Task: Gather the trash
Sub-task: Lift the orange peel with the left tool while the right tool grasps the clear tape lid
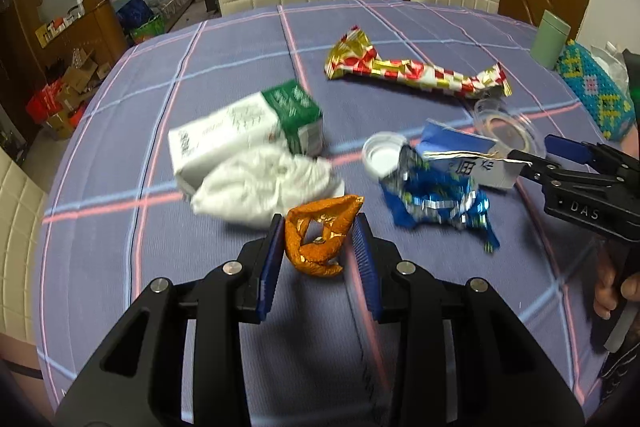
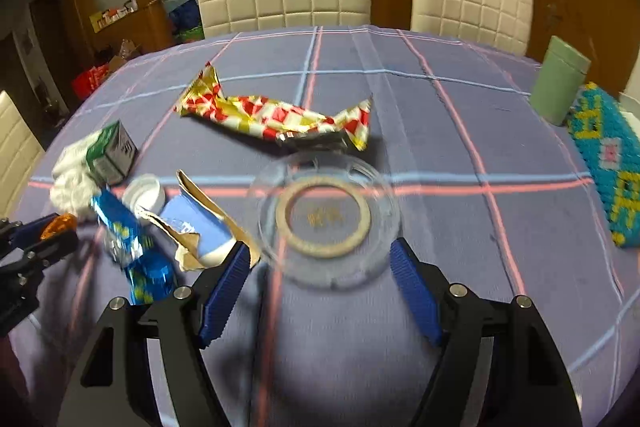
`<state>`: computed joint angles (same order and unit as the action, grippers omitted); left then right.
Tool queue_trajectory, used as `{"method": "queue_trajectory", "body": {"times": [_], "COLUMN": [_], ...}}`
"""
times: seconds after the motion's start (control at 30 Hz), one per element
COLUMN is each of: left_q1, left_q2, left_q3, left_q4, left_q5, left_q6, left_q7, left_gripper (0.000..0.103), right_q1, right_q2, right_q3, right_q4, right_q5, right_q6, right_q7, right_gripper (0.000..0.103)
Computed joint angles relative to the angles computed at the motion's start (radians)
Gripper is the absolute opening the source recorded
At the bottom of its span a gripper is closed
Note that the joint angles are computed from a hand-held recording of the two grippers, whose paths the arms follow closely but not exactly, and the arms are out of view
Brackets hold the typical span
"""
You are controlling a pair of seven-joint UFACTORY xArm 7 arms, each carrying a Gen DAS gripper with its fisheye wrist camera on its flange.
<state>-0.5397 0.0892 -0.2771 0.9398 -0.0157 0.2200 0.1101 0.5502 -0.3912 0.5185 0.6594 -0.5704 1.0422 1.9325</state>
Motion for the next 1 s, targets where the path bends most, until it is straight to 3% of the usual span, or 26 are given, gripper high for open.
{"method": "queue_trajectory", "body": {"times": [0.07, 0.2, 0.53, 0.8, 1.0], "left_q1": [-0.006, -0.02, -0.018, -0.005, 0.017], "left_q2": [0.023, 0.065, 0.103, 0.089, 0.037], "left_q3": [0.003, 0.014, 0.025, 0.013, -0.011], "left_q4": [0.028, 0.078, 0.121, 0.102, 0.044], "left_q5": [0.018, 0.062, 0.101, 0.077, -0.004], "left_q6": [0.005, 0.008, 0.006, 0.003, 0.005], "left_q7": [-0.011, -0.043, -0.065, -0.039, 0.024], "left_gripper": [0.036, 0.036, 0.036, 0.036, 0.036], "right_q1": [-0.01, -0.046, -0.108, -0.066, -0.014], "right_q2": [0.01, 0.02, 0.064, 0.07, 0.021], "right_q3": [-0.019, -0.061, -0.099, -0.075, -0.036], "right_q4": [0.004, -0.005, -0.007, 0.015, 0.001], "right_q5": [-0.011, -0.042, -0.074, -0.015, 0.066], "right_q6": [-0.021, -0.104, -0.19, -0.102, -0.056], "right_q7": [-0.03, -0.076, -0.09, -0.106, -0.032], "right_gripper": [0.073, 0.09, 0.092, 0.087, 0.086]}}
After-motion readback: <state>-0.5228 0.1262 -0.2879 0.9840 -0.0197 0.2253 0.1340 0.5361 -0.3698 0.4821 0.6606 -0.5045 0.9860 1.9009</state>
